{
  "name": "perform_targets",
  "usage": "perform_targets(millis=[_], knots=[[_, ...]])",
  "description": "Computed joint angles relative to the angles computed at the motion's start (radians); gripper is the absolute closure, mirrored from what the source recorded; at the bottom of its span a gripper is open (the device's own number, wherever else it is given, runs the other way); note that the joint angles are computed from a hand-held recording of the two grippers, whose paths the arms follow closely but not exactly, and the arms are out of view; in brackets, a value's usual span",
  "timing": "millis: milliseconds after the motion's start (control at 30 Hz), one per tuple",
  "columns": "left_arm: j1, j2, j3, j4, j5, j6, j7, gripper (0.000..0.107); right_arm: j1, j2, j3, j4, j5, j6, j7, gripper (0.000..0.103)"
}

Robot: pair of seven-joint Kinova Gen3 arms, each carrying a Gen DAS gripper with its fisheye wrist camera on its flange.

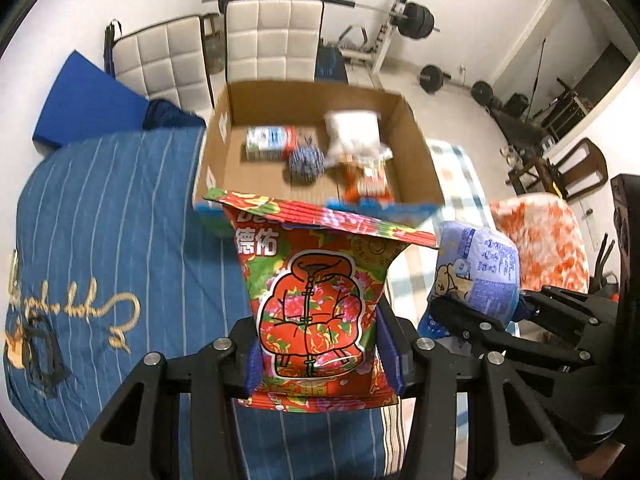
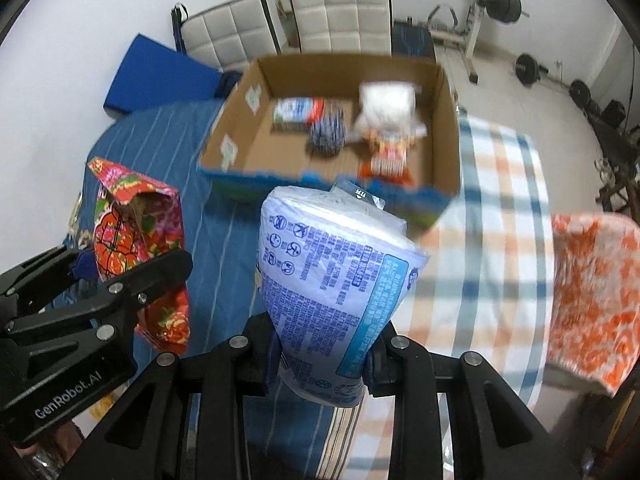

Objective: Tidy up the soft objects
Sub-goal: 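Lift the wipe pack and candy bag and carry both toward the box, then lower the wipe pack and candy bag into the box and open both tools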

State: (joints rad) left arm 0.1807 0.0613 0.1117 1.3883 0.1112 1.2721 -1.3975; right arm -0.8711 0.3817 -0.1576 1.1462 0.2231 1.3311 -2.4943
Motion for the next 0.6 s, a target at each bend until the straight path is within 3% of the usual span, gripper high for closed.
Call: perform_targets(millis=[167, 333, 467, 600], knots=[[-0.015, 0.078, -0.017, -0.1, -0.008, -0.002, -0.022, 0.064, 0.036, 0.073, 0.029, -0.143, 0.017, 0.026, 0.086, 0.069], [-0.055, 0.205, -0.025, -0.238, 0.022, 0.038, -0.053, 0.064, 0.118, 0.158, 0.048, -0.253, -0.063, 0.014, 0.159, 0.069], [-0.07, 0.348, -0.027, -0.396, 0.024, 0.113, -0.051, 0.064, 0.205, 0.251, 0.048, -0.348, -0.171, 0.021, 0.218, 0.069], [-0.086, 0.505, -0.026, -0.577, 0.044, 0.219, -0.028, 0.064, 0.252, 0.376, 0.06, -0.492, -0.235, 0.093, 0.265, 0.069]])
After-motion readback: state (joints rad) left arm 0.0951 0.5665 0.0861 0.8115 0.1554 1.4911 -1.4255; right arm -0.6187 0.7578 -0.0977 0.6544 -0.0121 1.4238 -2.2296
